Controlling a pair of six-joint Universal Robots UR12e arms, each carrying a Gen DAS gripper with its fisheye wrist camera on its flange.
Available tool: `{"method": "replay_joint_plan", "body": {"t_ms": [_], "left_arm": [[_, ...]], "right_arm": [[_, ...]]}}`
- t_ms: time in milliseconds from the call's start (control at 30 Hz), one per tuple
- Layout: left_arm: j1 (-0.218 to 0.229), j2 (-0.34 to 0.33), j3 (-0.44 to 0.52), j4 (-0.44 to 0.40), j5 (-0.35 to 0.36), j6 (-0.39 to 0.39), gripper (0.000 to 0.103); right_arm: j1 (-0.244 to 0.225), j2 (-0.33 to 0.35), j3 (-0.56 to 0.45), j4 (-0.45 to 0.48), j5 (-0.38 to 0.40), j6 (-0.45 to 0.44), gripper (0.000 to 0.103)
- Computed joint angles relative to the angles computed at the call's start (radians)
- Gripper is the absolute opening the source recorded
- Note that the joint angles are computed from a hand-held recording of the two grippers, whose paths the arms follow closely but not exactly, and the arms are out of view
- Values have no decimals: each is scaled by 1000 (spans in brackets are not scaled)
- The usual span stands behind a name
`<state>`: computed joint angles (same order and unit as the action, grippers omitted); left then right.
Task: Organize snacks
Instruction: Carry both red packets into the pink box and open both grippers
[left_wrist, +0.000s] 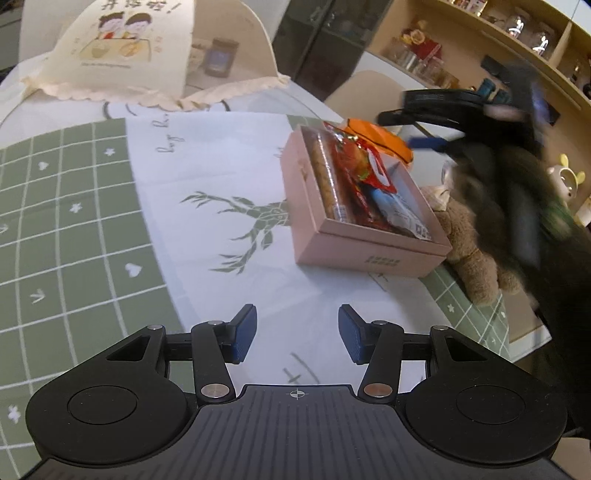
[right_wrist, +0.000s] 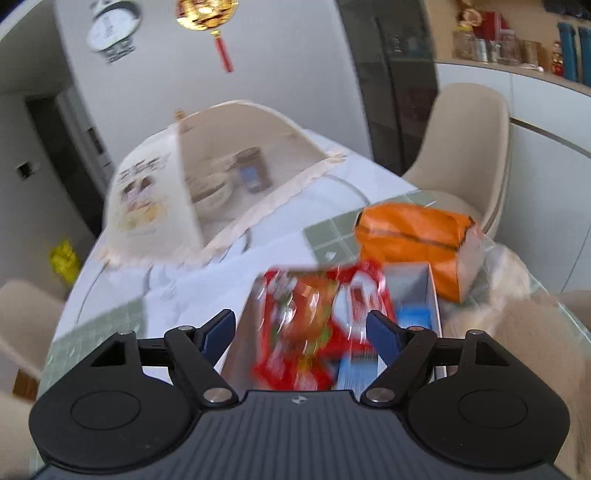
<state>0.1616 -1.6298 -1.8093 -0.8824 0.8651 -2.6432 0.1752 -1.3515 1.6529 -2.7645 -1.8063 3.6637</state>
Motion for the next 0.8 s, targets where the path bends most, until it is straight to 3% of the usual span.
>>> {"method": "replay_joint_plan", "body": {"t_ms": [67, 233, 367, 467, 567, 667, 767, 800], "left_arm": [[12, 7, -7, -2, 1, 16, 53], [30, -2, -13, 33, 51, -18, 53], [37, -22, -12, 69, 62, -78, 53], [22, -43, -3, 77, 75, -92, 53], [-1, -53, 3, 90, 106, -73, 53], [-5, -48, -1, 92, 90, -48, 53], [-6, -43, -6, 75, 84, -27, 53], [-7, -43, -5, 64, 83, -21, 53]], "right_arm": [[-10, 57, -69, 45, -39, -24, 52], [-28, 148, -174, 163, -57, 4, 52], [-14, 111, -77, 93, -3, 2, 52], [18, 81, 15, -27, -52, -46, 53], [31, 67, 44, -87, -69, -115, 55], [40, 41, 73, -171, -72, -139, 57], [44, 12, 102, -194, -37, -133, 57], [44, 6, 102, -161, -23, -126, 57]]}}
